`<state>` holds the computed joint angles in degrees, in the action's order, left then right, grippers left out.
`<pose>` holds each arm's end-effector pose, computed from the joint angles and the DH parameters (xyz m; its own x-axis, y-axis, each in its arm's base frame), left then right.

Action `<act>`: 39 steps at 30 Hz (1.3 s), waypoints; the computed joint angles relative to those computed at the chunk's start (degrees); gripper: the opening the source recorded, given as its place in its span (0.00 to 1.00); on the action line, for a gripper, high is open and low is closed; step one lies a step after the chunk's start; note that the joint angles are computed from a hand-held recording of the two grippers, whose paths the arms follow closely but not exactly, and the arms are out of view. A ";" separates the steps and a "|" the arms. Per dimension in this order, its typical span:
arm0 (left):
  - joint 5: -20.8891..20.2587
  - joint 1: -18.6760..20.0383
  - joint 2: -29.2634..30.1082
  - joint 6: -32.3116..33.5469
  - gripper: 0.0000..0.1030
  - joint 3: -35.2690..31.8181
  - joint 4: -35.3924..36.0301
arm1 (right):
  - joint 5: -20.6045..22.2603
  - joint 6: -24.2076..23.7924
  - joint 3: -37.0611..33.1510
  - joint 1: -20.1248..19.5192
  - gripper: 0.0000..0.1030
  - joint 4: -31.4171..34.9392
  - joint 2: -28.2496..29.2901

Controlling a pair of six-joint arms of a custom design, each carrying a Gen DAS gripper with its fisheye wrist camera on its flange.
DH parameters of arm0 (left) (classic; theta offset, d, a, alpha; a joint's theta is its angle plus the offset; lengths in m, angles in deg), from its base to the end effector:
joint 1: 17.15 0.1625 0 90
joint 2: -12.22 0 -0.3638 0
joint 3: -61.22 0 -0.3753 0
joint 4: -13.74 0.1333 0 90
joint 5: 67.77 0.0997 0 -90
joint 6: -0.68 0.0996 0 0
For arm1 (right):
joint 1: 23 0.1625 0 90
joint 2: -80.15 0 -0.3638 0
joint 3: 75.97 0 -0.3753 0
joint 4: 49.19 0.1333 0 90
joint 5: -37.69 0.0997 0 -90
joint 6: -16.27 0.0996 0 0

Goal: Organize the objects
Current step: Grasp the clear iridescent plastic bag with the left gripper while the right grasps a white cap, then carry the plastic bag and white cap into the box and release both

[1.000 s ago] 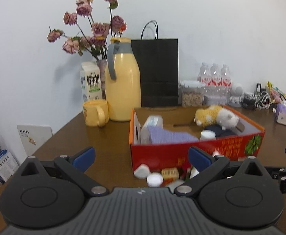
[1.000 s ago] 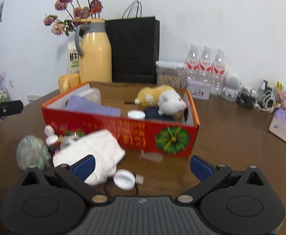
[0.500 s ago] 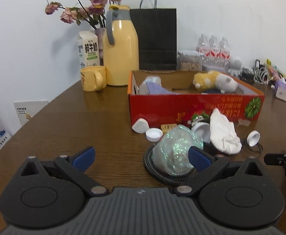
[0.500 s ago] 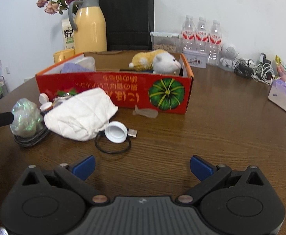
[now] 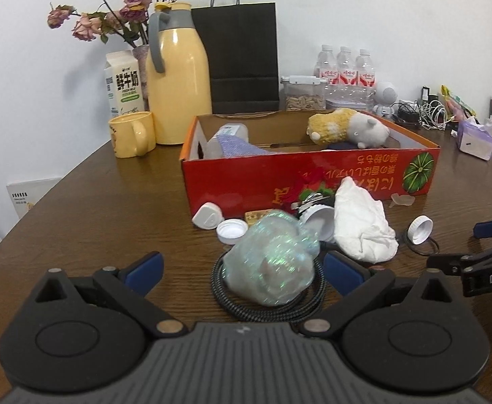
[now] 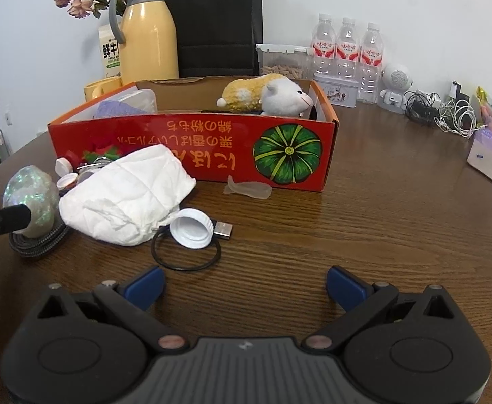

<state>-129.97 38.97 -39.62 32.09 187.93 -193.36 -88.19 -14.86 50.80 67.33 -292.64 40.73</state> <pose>-0.1048 -0.4786 0.0880 -0.5608 0.5191 -0.6450 0.8261 0.4033 -0.3936 0.0773 -0.4121 0.0771 -0.6950 0.2452 0.6759 -0.4225 0.6214 -0.6598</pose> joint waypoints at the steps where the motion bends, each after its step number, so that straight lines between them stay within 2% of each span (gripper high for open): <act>1: -0.44 0.02 0.15 0.21 1.00 -0.15 0.17 | 0.07 -0.22 -0.19 0.00 1.00 -0.30 0.26; 6: -2.46 0.09 0.93 1.02 1.00 -0.61 0.40 | 0.34 -0.25 -0.27 -0.08 1.00 -0.27 0.27; 8: -3.18 0.14 1.35 1.39 0.95 -0.84 -0.01 | 0.63 -0.26 -0.14 -0.24 1.00 -0.11 0.06; 11: -2.80 0.08 1.61 1.07 0.71 -1.39 1.44 | 0.02 0.51 -0.72 0.10 1.00 -0.32 0.42; 12: -2.57 0.13 1.59 0.77 0.58 -1.57 2.22 | 0.59 0.65 -0.74 0.12 1.00 -0.80 0.54; 13: -2.22 0.19 1.51 0.20 0.51 -1.85 3.41 | 1.90 0.56 -0.54 0.08 0.98 -1.36 0.45; 16: -2.87 0.56 0.87 -0.47 0.41 -1.85 4.49 | 3.62 -0.55 -0.98 0.59 0.90 -2.44 0.58; 18: -3.45 0.72 0.58 -0.51 0.41 -1.63 4.18 | 3.29 -1.31 -2.09 1.00 0.81 -2.09 0.78; 20: -3.43 0.83 0.56 -0.82 0.41 -1.69 4.23 | 3.68 -1.06 -2.66 0.96 0.61 -0.05 0.19; 21: -3.41 0.83 0.52 -1.05 0.41 -1.67 4.26 | 4.08 -0.78 -2.81 0.84 0.56 1.39 -0.23; 22: -3.50 0.87 0.44 -1.19 0.41 -1.66 4.29 | 4.41 -0.67 -2.92 0.73 0.46 2.45 -0.51; 25: -3.73 0.88 0.26 -1.39 0.41 -1.60 4.34 | 5.14 -0.80 -2.98 0.56 0.34 3.76 -0.61; 26: -3.88 0.92 0.21 -1.39 0.40 -1.55 4.21 | 5.63 -0.84 -2.81 0.45 0.25 3.78 -0.63; 39: -5.76 -0.02 -0.95 -0.92 0.38 -1.08 0.24 | 8.18 -2.83 -1.73 1.01 0.25 -1.82 -1.28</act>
<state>-135.74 38.95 -40.57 31.17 186.85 -193.11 -80.01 -17.70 49.08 68.34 -294.46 39.45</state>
